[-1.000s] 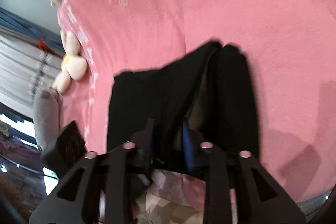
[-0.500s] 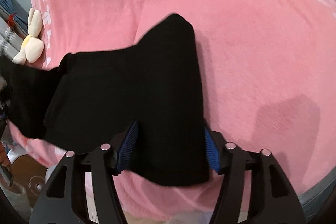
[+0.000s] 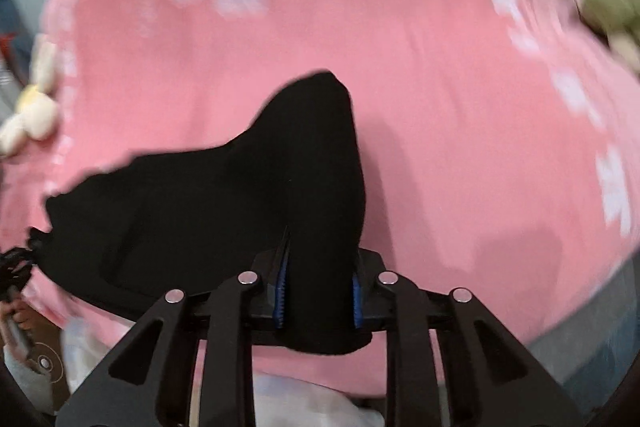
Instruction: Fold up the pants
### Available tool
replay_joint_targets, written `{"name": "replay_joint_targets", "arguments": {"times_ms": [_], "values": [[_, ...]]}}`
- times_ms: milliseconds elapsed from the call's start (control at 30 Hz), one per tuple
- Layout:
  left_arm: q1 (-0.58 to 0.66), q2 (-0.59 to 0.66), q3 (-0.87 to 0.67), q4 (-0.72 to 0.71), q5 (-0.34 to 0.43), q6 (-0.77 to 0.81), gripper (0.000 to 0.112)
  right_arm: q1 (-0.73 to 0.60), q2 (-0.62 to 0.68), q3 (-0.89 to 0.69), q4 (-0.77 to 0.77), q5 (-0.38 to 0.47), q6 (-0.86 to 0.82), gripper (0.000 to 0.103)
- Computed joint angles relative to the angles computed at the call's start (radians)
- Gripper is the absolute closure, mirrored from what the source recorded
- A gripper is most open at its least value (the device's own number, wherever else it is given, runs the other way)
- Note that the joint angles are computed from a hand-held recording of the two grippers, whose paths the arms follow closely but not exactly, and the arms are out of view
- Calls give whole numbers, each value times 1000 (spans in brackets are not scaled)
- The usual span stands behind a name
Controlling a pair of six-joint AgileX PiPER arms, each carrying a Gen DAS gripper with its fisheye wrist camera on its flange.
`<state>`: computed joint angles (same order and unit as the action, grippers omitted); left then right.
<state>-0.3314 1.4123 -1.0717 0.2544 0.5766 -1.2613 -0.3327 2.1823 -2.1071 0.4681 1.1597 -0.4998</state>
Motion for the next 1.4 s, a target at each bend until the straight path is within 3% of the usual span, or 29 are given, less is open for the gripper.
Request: {"name": "replay_joint_targets", "arguments": {"times_ms": [33,100,167,200,233,300,400,433,567,600,633,667,700,733,933,1033,1100,1167,1267,1400], "values": [[-31,26,-18,48,25,-47,99,1,23,13,-21,-12,4,63],[-107,62,-43,196,89,-201,98,-22,-31,137,17,-121,-4,50],[-124,49,-34,225,96,-273,92,2,-168,305,-41,-306,25,47],[-121,37,-23,222,81,-283,91,11,-226,354,-40,-353,1,47],[-109,24,-10,212,65,-282,87,19,-269,391,0,-361,-57,47],[-108,14,-5,211,78,-296,86,64,-303,402,129,-256,-186,48],[-139,19,-15,253,114,-326,85,200,-312,441,179,-182,-267,44],[-148,24,-31,257,131,-322,80,233,-303,449,178,-178,-286,43],[-166,45,-80,255,175,-283,66,447,-261,520,-59,-385,-188,44],[-154,45,-77,241,162,-267,65,468,-245,524,-111,-423,-149,54],[-142,42,-70,230,148,-259,65,472,-225,516,-123,-444,-138,57],[-130,34,-52,219,123,-260,64,458,-201,482,-96,-425,-134,76],[-123,30,-37,212,105,-260,64,441,-185,442,-66,-379,-127,87],[-116,28,-25,206,90,-261,64,423,-170,387,-44,-328,-100,88],[-86,13,42,194,14,-289,64,419,-207,277,109,-260,-89,85],[-79,15,59,189,-10,-317,59,485,-96,221,3,-210,-51,78],[-72,-4,85,199,-46,-358,54,493,-118,317,12,-267,-43,73],[-71,-23,107,231,-62,-420,41,458,-173,388,124,-275,-109,67],[-80,-62,162,376,-92,-617,39,425,-218,401,210,-221,-143,65],[-76,-111,233,479,-149,-778,39,507,-238,351,216,-133,-207,62]]}}
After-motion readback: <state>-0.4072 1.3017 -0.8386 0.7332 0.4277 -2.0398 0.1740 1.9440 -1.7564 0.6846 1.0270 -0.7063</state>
